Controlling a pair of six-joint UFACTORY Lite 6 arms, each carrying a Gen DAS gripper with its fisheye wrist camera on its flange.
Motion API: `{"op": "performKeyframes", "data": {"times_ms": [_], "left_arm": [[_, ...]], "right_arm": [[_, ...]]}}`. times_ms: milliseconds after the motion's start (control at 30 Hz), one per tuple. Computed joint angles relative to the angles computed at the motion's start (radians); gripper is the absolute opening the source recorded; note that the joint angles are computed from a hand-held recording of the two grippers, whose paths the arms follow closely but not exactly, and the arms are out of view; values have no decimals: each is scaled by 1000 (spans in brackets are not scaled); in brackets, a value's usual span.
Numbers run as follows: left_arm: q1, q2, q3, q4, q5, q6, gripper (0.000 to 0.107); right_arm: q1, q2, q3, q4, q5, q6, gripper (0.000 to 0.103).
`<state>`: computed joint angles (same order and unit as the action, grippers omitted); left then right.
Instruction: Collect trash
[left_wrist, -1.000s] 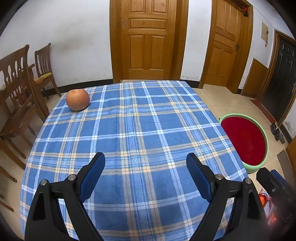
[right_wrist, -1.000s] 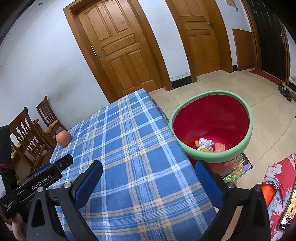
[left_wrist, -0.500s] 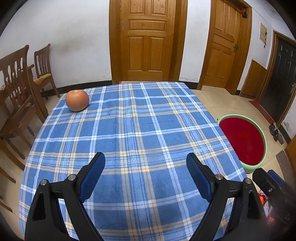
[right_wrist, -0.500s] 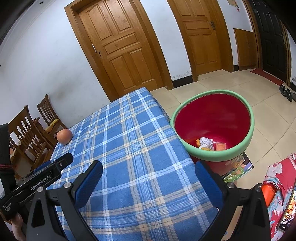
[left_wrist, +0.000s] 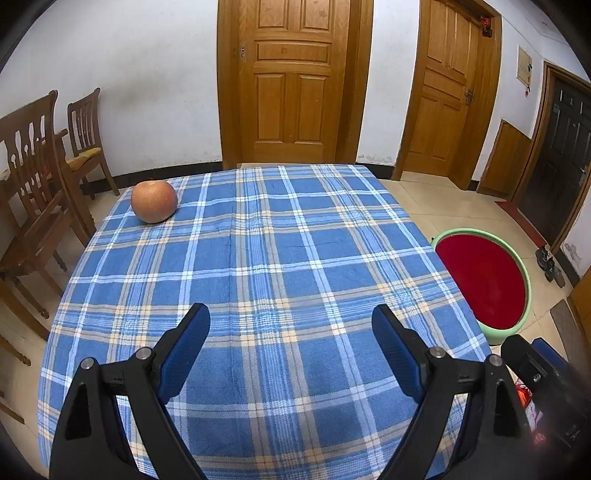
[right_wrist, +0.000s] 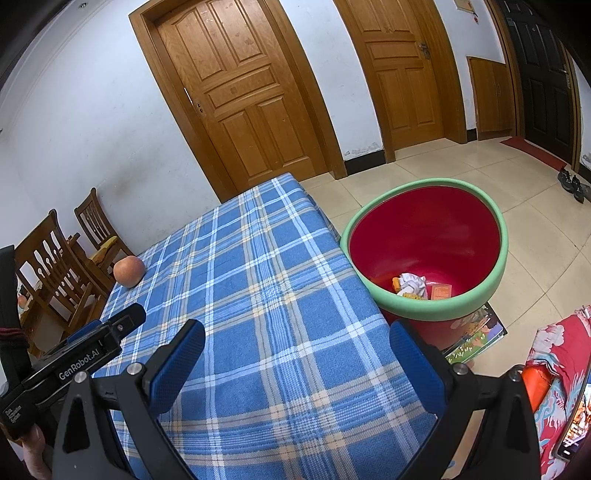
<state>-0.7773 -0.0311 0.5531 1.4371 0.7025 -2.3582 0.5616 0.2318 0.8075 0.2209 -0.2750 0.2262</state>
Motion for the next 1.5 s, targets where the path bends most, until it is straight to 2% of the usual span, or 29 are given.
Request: {"op": "performKeyframes", "data": {"times_ms": [1500], "left_arm": [[-2,-2,-5,8,-1,-11,88]], "right_arm": [[6,0,-1,14,-2,-9,102]]}}
